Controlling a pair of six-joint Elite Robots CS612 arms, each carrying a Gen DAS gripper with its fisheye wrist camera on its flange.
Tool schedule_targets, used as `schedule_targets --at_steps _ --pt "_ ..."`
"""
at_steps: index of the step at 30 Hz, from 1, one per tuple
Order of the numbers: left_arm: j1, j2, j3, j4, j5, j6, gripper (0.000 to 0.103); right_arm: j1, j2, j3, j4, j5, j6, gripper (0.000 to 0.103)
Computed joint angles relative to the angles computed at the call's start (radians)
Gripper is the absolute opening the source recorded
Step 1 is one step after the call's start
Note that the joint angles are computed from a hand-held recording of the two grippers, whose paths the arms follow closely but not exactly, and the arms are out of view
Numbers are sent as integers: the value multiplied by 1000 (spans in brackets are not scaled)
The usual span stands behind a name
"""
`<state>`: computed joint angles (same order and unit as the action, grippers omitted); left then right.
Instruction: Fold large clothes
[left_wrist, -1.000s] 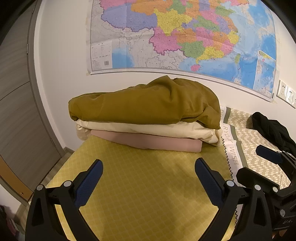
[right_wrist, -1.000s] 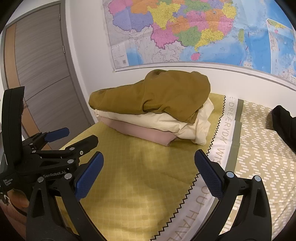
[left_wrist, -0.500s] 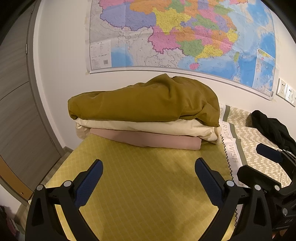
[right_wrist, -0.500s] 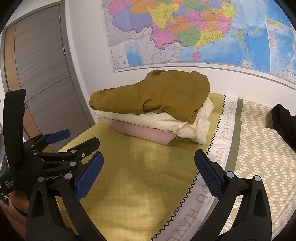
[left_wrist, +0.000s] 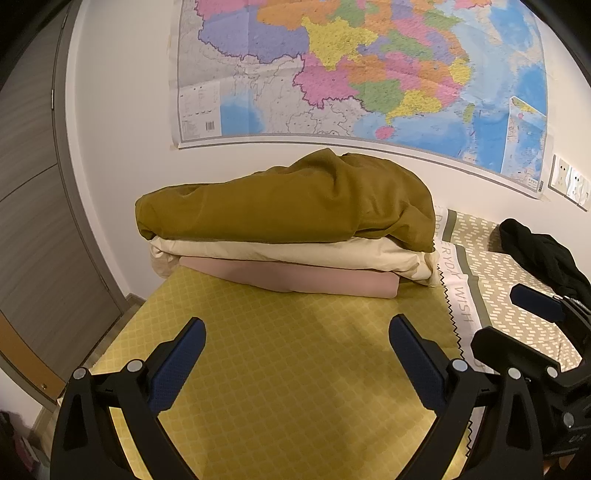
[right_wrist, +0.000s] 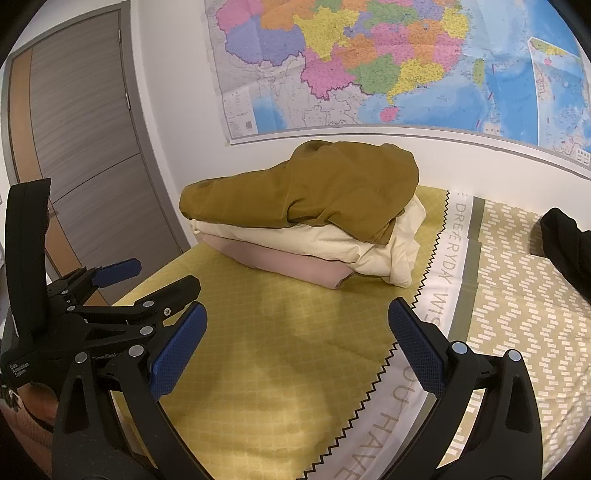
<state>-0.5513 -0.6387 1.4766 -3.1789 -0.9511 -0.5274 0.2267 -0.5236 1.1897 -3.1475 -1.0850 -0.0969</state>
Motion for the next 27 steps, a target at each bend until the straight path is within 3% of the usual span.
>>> schedule_targets --at_steps 27 --pt "-12 -6 21 -54 27 6 96 -3 -12 24 -27 8 5 97"
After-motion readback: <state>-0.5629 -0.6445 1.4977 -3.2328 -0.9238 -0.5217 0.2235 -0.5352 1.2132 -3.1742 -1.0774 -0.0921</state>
